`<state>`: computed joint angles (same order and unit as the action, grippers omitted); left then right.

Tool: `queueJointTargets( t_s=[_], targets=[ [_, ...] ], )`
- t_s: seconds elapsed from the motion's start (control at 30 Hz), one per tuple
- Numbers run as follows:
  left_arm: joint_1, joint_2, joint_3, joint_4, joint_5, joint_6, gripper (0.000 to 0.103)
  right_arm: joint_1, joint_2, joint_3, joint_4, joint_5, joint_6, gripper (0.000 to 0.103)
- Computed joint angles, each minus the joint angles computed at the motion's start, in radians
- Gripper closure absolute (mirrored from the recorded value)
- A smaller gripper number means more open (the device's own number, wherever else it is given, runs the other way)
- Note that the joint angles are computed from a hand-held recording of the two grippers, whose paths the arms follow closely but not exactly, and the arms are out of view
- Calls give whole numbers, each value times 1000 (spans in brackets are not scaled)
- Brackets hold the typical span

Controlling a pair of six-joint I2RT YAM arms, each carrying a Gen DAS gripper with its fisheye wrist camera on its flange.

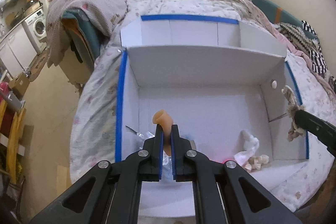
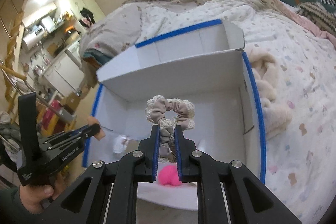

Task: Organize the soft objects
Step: 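Carry the orange item and brown scrunchie with both grippers over the box, then open both grippers to drop the orange item and brown scrunchie into the box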

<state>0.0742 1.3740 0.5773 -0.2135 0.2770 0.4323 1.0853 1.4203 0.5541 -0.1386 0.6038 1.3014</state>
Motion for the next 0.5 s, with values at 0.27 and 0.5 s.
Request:
queueJointTargets(
  t_s=[0.27,0.5],
  targets=[
    [-5,160,-2,85,5,4,96,-73,148,14,103,-122,-8,88],
    [-27,209,15,98,-4,-26,95,-102,245,34,123,-191,4,87]
  ],
)
